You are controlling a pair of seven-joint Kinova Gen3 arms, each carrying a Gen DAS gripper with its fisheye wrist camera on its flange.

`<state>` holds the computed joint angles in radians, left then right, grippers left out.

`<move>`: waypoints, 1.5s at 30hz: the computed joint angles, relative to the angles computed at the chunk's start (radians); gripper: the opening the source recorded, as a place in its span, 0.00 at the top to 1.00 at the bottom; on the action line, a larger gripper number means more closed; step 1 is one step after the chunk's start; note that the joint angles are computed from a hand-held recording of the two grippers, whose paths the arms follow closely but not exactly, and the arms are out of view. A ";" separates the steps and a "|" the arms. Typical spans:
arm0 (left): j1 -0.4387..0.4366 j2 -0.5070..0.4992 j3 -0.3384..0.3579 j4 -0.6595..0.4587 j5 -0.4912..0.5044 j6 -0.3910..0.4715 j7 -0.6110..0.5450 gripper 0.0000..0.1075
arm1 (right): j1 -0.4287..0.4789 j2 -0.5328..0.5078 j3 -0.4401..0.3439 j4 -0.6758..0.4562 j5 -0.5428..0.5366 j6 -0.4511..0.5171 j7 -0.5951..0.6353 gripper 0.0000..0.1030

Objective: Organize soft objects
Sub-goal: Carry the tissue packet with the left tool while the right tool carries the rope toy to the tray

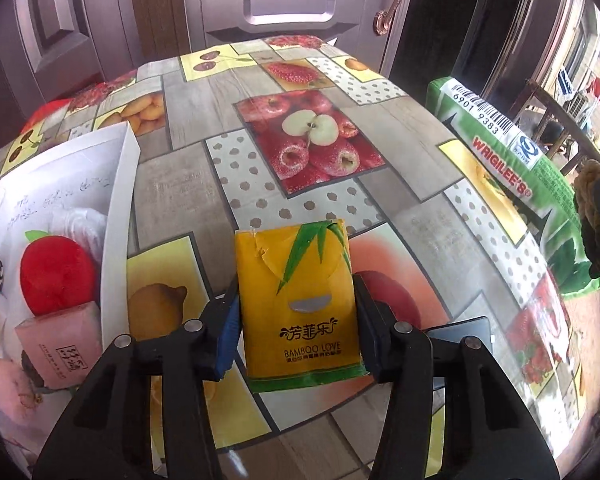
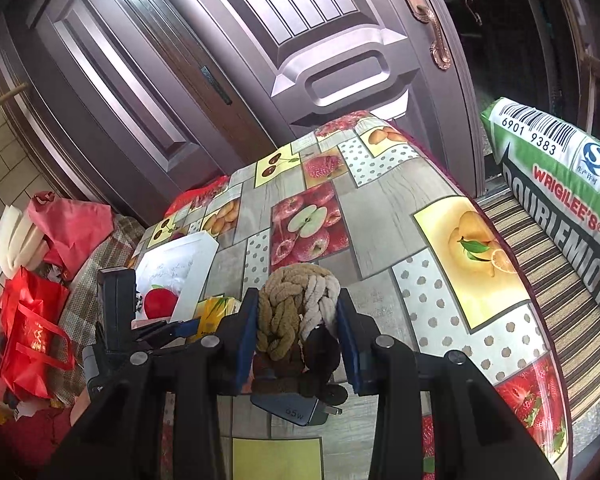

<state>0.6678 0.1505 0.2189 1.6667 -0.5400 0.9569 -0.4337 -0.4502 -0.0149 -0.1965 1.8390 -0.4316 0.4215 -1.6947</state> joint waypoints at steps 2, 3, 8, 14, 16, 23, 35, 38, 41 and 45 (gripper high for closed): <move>0.023 -0.031 0.007 0.009 -0.044 0.010 0.053 0.54 | -0.008 -0.008 -0.011 -0.010 0.043 -0.008 -0.035 0.65; 0.034 -0.044 0.015 0.010 -0.069 0.025 0.077 0.54 | -0.012 -0.011 -0.013 -0.014 0.050 -0.012 -0.039 0.65; 0.052 -0.113 0.071 0.021 -0.158 0.098 0.180 0.54 | -0.035 -0.028 -0.026 -0.030 0.090 -0.021 -0.070 0.65; 0.036 -0.202 0.165 0.036 -0.244 0.195 0.305 0.54 | -0.065 -0.044 -0.051 -0.068 0.172 -0.012 -0.125 0.65; 0.025 -0.230 0.198 0.041 -0.269 0.228 0.339 0.54 | -0.075 -0.048 -0.062 -0.083 0.204 -0.011 -0.146 0.65; -0.026 -0.317 0.312 0.063 -0.318 0.358 0.423 0.54 | -0.125 -0.029 -0.092 -0.144 0.274 -0.010 -0.167 0.65; -0.200 -0.560 0.356 0.148 -0.257 0.479 0.443 0.54 | -0.233 0.083 -0.111 -0.332 0.438 0.049 -0.205 0.65; -0.240 -0.619 0.330 0.168 -0.243 0.478 0.425 0.54 | -0.268 0.132 -0.107 -0.400 0.463 0.072 -0.195 0.65; -0.270 -0.647 0.302 0.194 -0.219 0.447 0.403 0.54 | -0.299 0.191 -0.104 -0.465 0.465 0.108 -0.173 0.65; -0.299 -0.646 0.242 0.246 -0.174 0.368 0.366 0.54 | -0.335 0.297 -0.098 -0.572 0.433 0.200 -0.124 0.65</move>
